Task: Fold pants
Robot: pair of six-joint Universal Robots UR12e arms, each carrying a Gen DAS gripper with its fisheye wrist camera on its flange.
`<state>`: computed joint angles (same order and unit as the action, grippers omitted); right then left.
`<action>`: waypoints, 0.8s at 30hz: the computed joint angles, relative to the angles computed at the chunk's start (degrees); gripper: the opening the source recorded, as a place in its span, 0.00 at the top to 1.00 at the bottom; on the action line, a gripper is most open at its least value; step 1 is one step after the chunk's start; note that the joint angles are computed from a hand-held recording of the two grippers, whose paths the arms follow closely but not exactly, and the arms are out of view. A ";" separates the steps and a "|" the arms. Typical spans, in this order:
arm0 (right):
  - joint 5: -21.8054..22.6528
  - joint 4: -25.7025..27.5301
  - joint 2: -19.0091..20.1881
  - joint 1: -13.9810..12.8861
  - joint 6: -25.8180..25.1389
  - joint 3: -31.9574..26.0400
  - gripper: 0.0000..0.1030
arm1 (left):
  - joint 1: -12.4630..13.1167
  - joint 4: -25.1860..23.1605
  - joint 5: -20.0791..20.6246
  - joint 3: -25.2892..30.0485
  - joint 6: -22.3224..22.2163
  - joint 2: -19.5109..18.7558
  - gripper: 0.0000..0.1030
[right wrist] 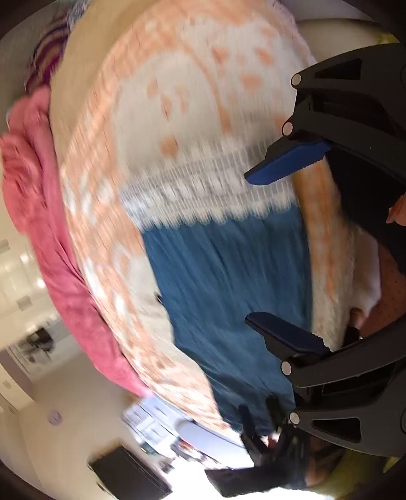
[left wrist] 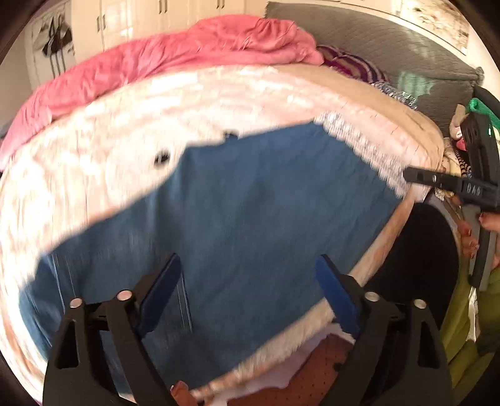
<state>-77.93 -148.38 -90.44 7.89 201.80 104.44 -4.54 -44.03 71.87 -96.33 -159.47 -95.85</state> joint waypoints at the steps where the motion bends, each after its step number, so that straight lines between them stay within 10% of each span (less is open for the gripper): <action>1: -1.41 -0.53 -0.42 -0.27 1.08 0.53 0.23 | -0.54 0.28 0.30 1.22 0.56 -0.69 0.12; 24: 0.92 0.06 0.82 -3.14 7.66 2.11 0.30 | -11.88 -18.42 2.52 33.69 16.58 -24.13 0.10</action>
